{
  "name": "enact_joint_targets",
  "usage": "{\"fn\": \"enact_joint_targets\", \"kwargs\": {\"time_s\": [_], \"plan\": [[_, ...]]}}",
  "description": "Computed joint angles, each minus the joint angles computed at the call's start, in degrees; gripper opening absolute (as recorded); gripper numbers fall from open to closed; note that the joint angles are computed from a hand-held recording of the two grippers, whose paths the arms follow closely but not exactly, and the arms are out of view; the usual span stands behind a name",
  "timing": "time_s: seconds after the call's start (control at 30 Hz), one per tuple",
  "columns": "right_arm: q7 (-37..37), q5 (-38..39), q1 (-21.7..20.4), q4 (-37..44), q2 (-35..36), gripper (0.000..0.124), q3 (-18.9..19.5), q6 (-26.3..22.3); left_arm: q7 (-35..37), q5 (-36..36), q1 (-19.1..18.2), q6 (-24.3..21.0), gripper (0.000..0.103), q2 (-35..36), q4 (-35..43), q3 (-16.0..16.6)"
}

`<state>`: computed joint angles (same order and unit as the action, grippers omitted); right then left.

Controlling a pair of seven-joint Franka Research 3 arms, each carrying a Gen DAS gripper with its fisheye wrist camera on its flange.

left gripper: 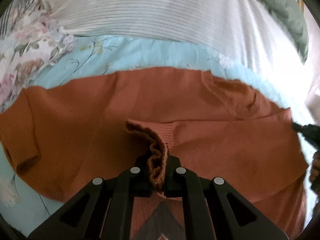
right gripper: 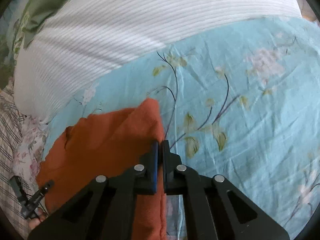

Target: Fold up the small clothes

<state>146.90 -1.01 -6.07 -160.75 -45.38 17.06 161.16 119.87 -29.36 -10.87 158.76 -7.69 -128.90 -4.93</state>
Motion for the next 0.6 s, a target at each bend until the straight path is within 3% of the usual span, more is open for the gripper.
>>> {"fn": "enact_joint_targets", "kwargs": {"time_s": [0.07, 0.2, 0.33, 0.4, 0.47, 0.53, 0.6], "plan": [[0.89, -0.95, -0.91, 0.57, -0.42, 0.008, 1.52, -1.74, -4.05, 4.77, 0.90, -0.01, 0.005, 1.07, 0.27, -1.09], [5.45, -2.55, -1.18, 0.89, -4.84, 0.009, 5.46, -1.99, -2.14, 1.87, 0.36, -0.15, 0.005, 0.36, -0.22, -0.21], [2.93, -0.49, 6.86, 0.48, -2.53, 0.043, 3.55, -0.43, -2.11, 1.52, 0.61, -0.61, 0.005, 0.62, -0.08, -0.23], [4.29, -0.69, 6.37, -0.26, -3.27, 0.043, 5.09, -4.53, -2.19, 1.83, 0.76, -0.40, 0.008, 0.13, -0.50, -0.26], [6.97, 0.52, 7.27, -3.60, -6.21, 0.034, 4.29, -1.78, -2.12, 1.59, 0.81, -0.50, 0.012, -0.66, -1.25, 0.10], [11.06, 1.44, 6.70, -5.01, -11.53, 0.036, 5.82, -4.79, -2.49, 1.71, 1.21, -1.18, 0.015, -1.68, -2.03, 0.81], [12.48, 1.09, 7.31, -5.81, -13.93, 0.041, 6.28, -4.61, -2.71, 1.59, 1.70, -1.02, 0.017, -3.65, -3.68, 1.78]]}}
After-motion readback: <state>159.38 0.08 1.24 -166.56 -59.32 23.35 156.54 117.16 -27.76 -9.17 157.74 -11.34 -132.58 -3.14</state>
